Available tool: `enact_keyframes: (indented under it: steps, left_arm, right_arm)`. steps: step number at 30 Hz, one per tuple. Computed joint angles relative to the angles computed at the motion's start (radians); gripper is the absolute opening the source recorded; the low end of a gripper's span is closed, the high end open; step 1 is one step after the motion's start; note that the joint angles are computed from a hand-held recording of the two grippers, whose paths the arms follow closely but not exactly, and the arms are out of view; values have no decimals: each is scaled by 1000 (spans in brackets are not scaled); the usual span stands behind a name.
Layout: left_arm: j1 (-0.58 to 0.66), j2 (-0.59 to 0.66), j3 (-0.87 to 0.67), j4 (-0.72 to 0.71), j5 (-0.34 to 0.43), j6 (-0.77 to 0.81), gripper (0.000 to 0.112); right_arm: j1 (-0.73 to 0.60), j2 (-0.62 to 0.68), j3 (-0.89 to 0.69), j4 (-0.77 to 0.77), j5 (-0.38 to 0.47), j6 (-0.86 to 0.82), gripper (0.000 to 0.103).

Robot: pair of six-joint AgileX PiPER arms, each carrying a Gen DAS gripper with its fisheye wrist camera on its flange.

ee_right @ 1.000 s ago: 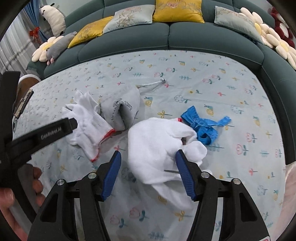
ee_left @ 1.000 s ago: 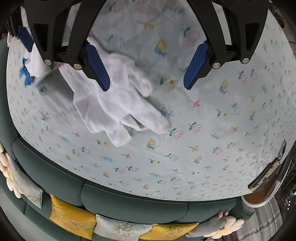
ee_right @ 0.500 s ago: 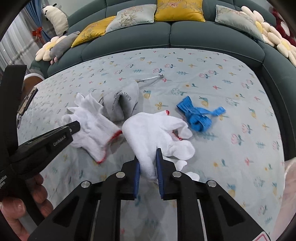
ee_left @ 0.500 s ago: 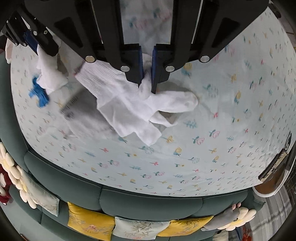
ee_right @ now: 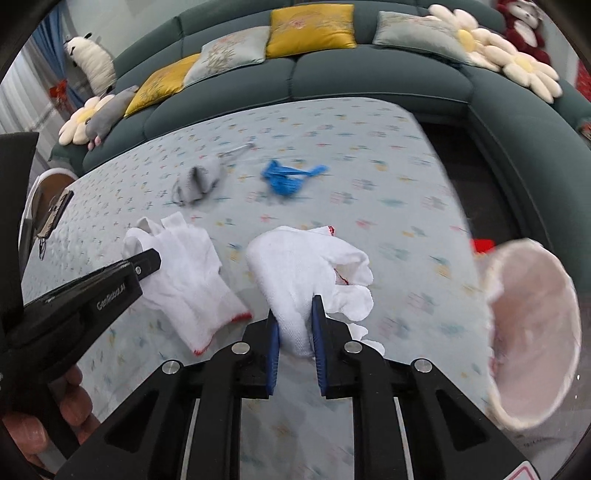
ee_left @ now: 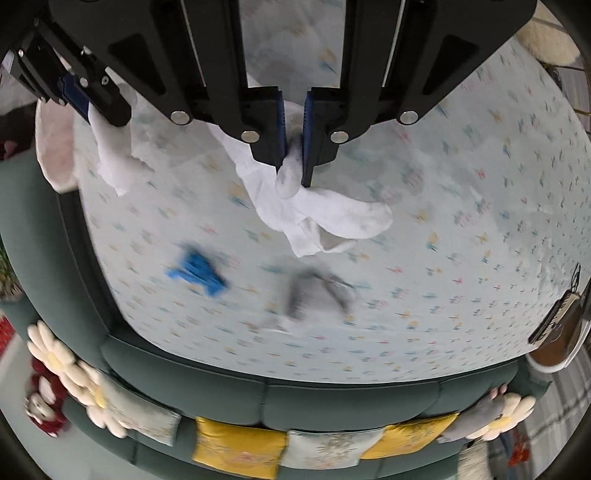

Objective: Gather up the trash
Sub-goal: 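Grasp a white glove with the right tool while the left tool grasps the other glove, then carry both white gloves over the white bin and open both tools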

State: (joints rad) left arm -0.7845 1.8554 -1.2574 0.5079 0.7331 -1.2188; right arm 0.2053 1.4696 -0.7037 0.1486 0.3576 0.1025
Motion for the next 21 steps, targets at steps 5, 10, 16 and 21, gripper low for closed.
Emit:
enact_keyframes:
  steps: [5, 10, 16, 21]
  left_arm:
    - [-134, 25, -73, 3, 67, -25, 7]
    - [-256, 90, -219, 7, 156, -7, 7]
    - [-357, 205, -448, 1, 259, 53, 7]
    - [-405, 331, -696, -42, 331, 137, 7]
  right_arm:
    - [-192, -172, 115, 133, 57, -225, 15]
    - [-445, -280, 172, 291, 143, -515, 15]
    - [-861, -319, 188, 499, 299, -936, 15]
    - [-1108, -289, 160, 567, 388, -1138, 15]
